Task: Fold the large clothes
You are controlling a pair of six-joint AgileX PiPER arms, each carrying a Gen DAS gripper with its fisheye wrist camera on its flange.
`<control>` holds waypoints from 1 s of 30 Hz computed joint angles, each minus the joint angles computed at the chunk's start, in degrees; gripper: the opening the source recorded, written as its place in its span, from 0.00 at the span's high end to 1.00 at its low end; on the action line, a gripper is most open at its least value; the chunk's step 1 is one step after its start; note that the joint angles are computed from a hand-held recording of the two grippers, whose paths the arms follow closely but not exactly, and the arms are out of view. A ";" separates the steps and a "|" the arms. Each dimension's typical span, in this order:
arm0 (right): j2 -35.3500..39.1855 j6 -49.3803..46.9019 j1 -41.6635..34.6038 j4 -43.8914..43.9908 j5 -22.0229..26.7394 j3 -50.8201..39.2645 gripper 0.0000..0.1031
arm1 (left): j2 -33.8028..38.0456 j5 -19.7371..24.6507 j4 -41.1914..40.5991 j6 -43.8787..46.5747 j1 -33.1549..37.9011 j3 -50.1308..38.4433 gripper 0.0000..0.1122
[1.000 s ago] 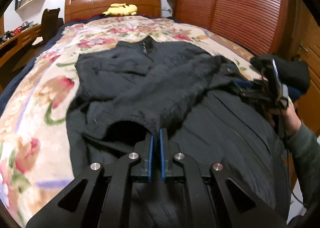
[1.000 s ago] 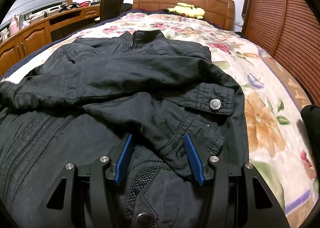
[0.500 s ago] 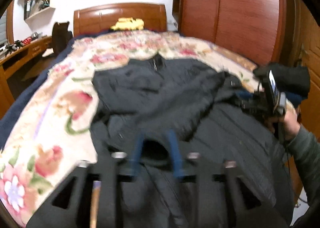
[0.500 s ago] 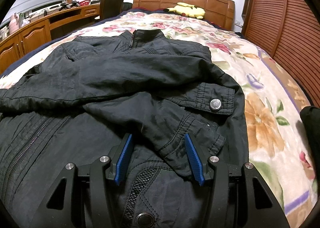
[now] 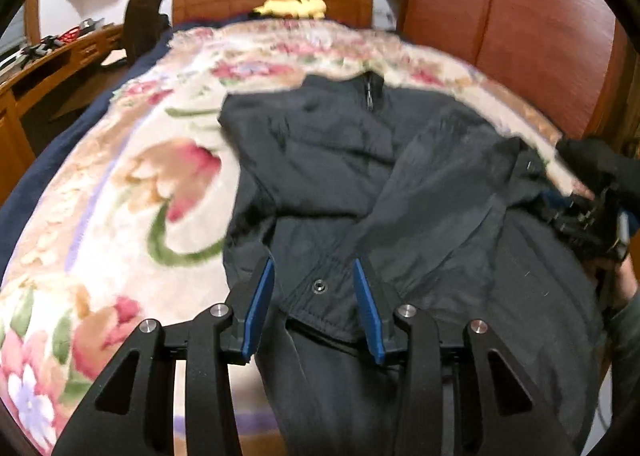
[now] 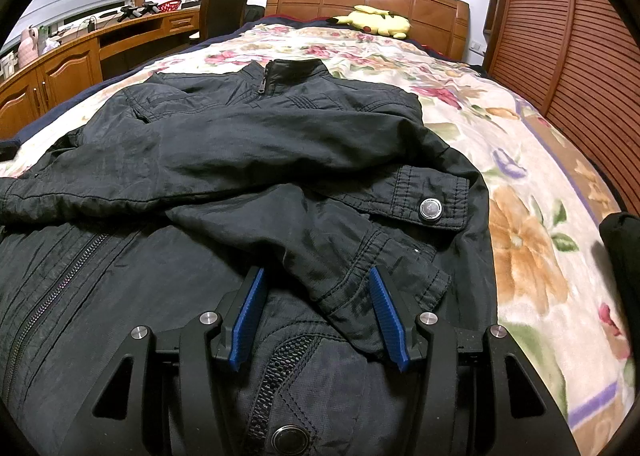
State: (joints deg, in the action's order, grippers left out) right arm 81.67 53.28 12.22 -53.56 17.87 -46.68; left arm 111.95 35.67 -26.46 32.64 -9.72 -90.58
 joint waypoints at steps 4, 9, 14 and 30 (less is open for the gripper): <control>0.03 0.09 0.02 -0.06 -0.01 0.01 0.47 | 2.32 0.70 4.33 -2.80 -1.55 -1.15 0.62; 0.02 0.16 0.06 -0.10 0.03 0.00 0.47 | 5.18 2.64 10.33 -7.61 -2.61 -3.84 0.62; 0.02 0.15 0.10 -0.08 0.07 -0.03 0.47 | 5.40 3.57 9.68 -6.71 -2.36 -3.91 0.63; 0.04 0.18 0.11 -0.11 0.11 -0.05 0.47 | 3.29 1.38 11.79 -5.28 -3.00 -2.23 0.91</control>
State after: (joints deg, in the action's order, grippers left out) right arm 81.71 53.46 12.33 -53.67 17.98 -46.73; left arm 115.24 37.05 -14.67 27.36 -12.72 -92.81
